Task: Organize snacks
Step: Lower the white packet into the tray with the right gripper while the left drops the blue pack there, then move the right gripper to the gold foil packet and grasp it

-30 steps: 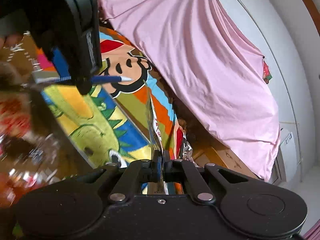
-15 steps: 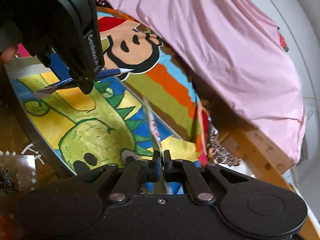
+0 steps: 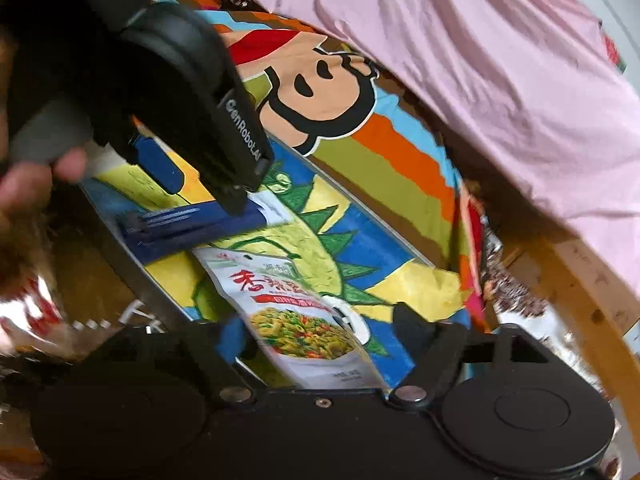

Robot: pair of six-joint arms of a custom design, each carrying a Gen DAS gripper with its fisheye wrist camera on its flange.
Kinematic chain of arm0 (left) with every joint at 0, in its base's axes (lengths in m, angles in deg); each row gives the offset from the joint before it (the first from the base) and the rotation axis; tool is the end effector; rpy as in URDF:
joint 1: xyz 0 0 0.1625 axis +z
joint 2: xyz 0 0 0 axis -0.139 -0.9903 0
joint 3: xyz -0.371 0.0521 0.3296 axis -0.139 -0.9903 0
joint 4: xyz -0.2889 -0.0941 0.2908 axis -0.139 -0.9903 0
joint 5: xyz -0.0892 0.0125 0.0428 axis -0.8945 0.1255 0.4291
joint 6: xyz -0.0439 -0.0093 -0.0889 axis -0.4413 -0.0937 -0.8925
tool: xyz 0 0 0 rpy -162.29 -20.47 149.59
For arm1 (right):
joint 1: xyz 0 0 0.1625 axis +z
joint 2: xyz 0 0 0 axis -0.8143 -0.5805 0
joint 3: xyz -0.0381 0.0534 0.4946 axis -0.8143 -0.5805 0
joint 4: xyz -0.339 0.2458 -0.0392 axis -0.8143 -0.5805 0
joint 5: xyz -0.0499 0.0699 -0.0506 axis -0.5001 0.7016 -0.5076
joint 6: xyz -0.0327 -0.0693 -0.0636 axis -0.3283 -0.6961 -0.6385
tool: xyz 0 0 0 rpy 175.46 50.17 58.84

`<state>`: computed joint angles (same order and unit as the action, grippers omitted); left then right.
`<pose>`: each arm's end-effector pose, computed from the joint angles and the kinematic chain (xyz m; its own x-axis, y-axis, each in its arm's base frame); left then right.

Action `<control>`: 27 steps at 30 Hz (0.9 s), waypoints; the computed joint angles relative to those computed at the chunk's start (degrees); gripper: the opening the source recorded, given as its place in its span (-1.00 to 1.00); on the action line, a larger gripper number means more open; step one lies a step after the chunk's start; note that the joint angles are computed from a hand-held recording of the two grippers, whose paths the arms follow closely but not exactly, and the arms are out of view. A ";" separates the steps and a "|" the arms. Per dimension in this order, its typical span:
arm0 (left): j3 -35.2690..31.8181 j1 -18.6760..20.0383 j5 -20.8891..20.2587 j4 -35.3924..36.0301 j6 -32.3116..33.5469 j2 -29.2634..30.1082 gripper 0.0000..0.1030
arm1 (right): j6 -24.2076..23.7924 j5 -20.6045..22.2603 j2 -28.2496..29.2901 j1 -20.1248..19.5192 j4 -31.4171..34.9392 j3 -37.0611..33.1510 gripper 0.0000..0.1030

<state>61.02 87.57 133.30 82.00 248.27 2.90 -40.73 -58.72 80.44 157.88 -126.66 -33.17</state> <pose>0.0485 -0.8114 0.2296 -0.8731 -0.3814 -0.3035 0.0839 0.4958 -0.8644 0.3049 -0.8286 -0.1259 -0.0518 -0.6290 0.7757 -0.9926 0.1180 0.0294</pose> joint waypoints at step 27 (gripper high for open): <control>25.16 -7.87 -9.90 -21.27 10.18 -13.53 0.92 | 29.48 6.08 -17.28 -0.56 0.66 20.86 0.99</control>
<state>86.18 79.70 123.40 60.73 258.45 -10.63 -11.25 -52.64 63.16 157.32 -126.00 -12.31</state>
